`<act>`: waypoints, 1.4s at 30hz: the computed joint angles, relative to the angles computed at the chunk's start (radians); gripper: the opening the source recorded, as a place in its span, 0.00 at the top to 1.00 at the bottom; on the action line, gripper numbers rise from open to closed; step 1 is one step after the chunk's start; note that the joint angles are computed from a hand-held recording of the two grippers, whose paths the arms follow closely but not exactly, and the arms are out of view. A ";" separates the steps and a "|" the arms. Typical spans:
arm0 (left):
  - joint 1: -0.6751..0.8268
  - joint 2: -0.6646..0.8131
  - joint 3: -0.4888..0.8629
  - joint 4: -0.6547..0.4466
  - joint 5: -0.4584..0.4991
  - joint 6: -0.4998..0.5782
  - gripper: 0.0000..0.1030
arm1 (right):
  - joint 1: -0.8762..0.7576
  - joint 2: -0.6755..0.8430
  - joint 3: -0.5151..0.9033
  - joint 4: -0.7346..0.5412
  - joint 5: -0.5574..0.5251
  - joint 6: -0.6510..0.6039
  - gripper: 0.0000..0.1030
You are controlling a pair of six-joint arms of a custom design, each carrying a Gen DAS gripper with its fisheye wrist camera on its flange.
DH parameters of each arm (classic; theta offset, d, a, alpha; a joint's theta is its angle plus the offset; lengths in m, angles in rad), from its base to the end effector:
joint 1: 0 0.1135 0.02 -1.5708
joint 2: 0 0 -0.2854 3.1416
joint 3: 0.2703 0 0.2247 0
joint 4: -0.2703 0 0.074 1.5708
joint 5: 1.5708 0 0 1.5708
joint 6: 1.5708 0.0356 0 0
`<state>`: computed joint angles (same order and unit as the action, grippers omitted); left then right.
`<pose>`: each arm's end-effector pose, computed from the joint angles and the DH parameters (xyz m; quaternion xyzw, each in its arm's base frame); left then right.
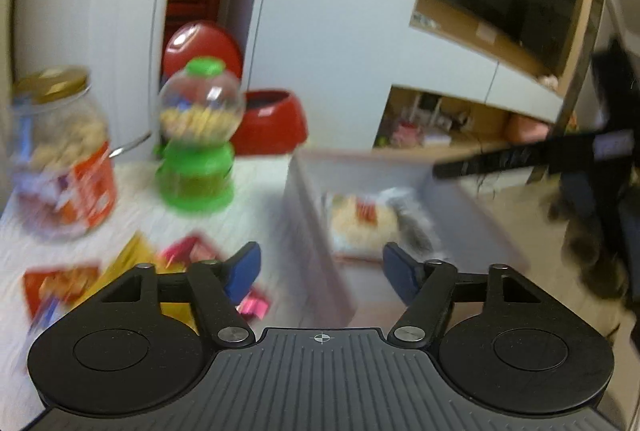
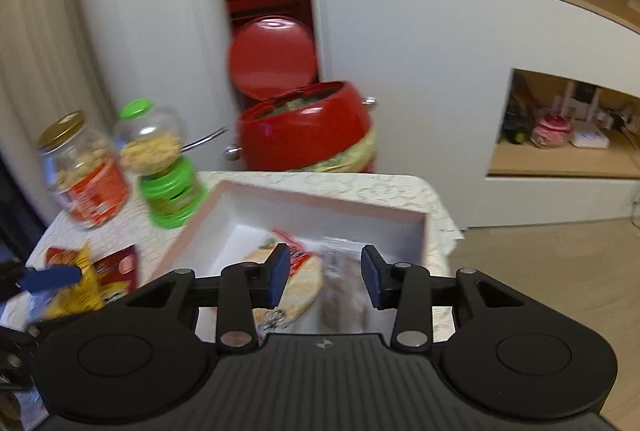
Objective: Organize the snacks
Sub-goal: 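Lower both held snacks into the pink box and open both tools, then grasp the round bun packet with the left tool while the right grasps a clear packet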
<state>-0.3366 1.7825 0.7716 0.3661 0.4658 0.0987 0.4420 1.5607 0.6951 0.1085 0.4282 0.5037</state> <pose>0.3066 -0.1242 0.1773 0.2886 0.8278 -0.2566 0.4070 0.2599 0.1066 0.1998 0.1117 0.8944 0.0024 0.4331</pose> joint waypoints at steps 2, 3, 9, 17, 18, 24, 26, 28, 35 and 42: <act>0.036 -0.009 -0.058 0.031 0.000 0.049 0.39 | 0.088 -0.029 -0.028 -0.004 0.034 0.017 0.56; 0.041 -0.012 -0.083 0.043 -0.010 0.079 0.39 | 0.136 -0.044 -0.044 -0.006 0.051 0.032 0.50; 0.088 -0.105 -0.258 0.025 0.035 0.277 0.54 | 0.435 -0.054 -0.077 -0.059 0.163 0.157 0.46; 0.344 -0.269 -0.436 -0.115 0.198 0.439 0.54 | 0.554 0.182 0.033 -0.005 0.074 0.140 0.36; 0.384 -0.287 -0.440 -0.138 0.220 0.453 0.54 | 0.543 0.206 0.042 0.018 0.034 0.126 0.33; 0.582 -0.386 -0.401 -0.263 0.370 0.427 0.54 | 0.515 0.345 0.115 0.068 -0.136 0.103 0.30; 0.571 -0.372 -0.408 -0.164 0.335 0.330 0.54 | 0.560 0.345 0.087 0.099 -0.077 0.113 0.30; 0.522 -0.332 -0.409 -0.063 0.276 0.239 0.55 | 0.605 0.335 0.061 0.090 -0.020 0.136 0.40; 0.389 -0.183 -0.367 0.064 0.144 0.171 0.55 | 0.711 0.207 -0.116 0.027 0.147 0.342 0.46; 0.225 -0.231 -0.478 0.138 0.003 0.342 0.48 | 0.772 0.140 -0.247 0.028 0.235 0.546 0.41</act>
<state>-0.1116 1.5512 0.2938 0.5043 0.4692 0.4406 1.2142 1.7010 0.4483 0.1369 0.6628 1.0497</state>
